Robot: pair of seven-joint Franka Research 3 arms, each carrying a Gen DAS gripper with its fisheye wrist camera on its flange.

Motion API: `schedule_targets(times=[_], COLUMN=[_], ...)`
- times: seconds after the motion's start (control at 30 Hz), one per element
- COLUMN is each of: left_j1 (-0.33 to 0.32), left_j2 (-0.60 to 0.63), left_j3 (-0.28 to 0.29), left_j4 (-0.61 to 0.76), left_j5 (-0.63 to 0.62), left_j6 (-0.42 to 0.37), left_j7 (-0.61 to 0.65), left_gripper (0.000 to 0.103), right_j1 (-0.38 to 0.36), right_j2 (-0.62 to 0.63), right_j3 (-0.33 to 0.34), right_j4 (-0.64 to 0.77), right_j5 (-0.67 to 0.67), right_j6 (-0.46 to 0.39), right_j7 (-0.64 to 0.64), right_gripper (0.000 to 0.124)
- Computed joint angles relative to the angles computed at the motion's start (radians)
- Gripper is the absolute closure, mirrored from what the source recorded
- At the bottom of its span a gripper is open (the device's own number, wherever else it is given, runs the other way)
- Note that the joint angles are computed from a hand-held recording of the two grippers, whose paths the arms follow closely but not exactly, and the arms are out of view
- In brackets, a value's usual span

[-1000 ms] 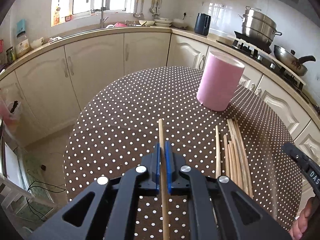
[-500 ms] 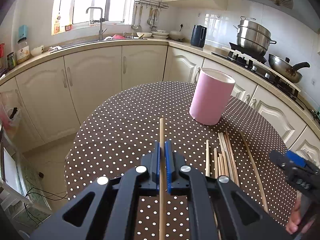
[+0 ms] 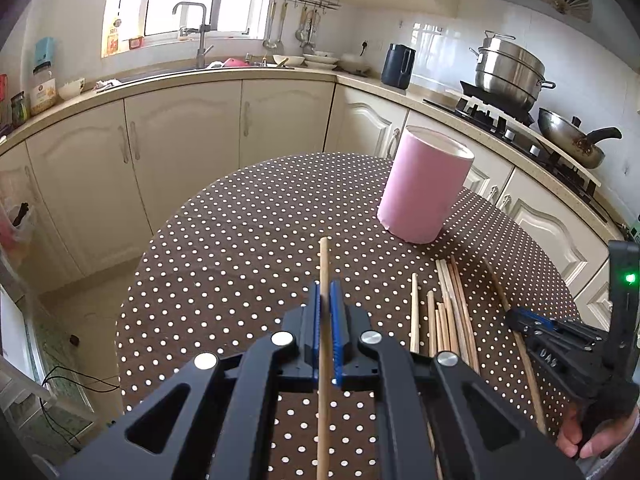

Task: Organize utensils
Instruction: 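Carry the stick upright with the right gripper over the pink cup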

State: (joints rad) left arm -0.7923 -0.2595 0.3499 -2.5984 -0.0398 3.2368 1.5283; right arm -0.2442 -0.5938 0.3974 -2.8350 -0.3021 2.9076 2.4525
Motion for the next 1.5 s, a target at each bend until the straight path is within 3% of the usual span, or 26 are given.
schedule_targets(times=[0.03,0.3,0.43,0.53,0.6,0.7,0.77,0.87,1.0,1.1,1.2,1.33,1.4,1.47,1.5], left_j1=[0.008,0.022,0.082,0.086,0.040,0.077,0.039,0.109,0.125,0.298,0.328,0.549,0.577,0.644,0.643], left_j2=[0.002,0.005,0.001,-0.008,-0.021,-0.028,-0.035,-0.028,-0.017,-0.001,0.015,0.028,0.036,0.044,0.048], left_j3=[-0.010,-0.033,-0.090,-0.088,-0.035,-0.066,-0.023,-0.091,-0.109,-0.288,-0.316,-0.539,-0.562,-0.626,-0.620], left_j4=[0.002,0.010,0.007,0.010,0.010,0.024,0.041,0.063,0.101,0.127,0.162,0.201,0.220,0.245,0.253], left_j5=[0.002,0.025,0.057,0.088,0.120,0.149,0.184,0.199,0.240,0.203,0.232,0.182,0.202,0.195,0.208], left_j6=[0.000,0.014,0.056,0.085,0.110,0.123,0.137,0.149,0.157,0.159,0.161,0.162,0.170,0.175,0.178], left_j7=[-0.003,-0.021,-0.078,-0.115,-0.137,-0.166,-0.192,-0.219,-0.267,-0.267,-0.296,-0.277,-0.293,-0.298,-0.310], left_gripper=[0.097,0.097,0.097,0.097,0.097,0.097,0.097,0.097,0.097,0.097,0.098,0.098,0.098,0.098,0.098], right_j1=[0.012,-0.074,-0.102,-0.120,-0.127,-0.150,-0.172,-0.180,-0.224,-0.264,-0.317,-0.358,-0.382,-0.427,-0.443], right_j2=[-0.011,-0.187,-0.271,-0.317,-0.353,-0.382,-0.379,-0.386,-0.380,-0.375,-0.366,-0.334,-0.322,-0.315,-0.306], right_j3=[-0.018,0.089,0.127,0.144,0.156,0.173,0.181,0.182,0.206,0.227,0.255,0.272,0.286,0.316,0.325], right_j4=[-0.014,-0.094,-0.103,-0.103,-0.101,-0.094,-0.079,-0.070,-0.039,-0.010,0.029,0.082,0.102,0.136,0.151], right_j5=[0.013,0.058,0.101,0.123,0.133,0.140,0.142,0.152,0.159,0.167,0.173,0.191,0.205,0.214,0.218], right_j6=[0.011,0.116,0.124,0.134,0.120,0.123,0.131,0.141,0.169,0.191,0.211,0.229,0.246,0.248,0.255], right_j7=[0.001,0.059,0.057,0.056,0.047,0.041,0.032,0.019,0.001,-0.013,-0.034,-0.064,-0.073,-0.079,-0.083], right_gripper=[0.118,0.118,0.118,0.118,0.118,0.118,0.118,0.118,0.118,0.118,0.118,0.118,0.118,0.118,0.118])
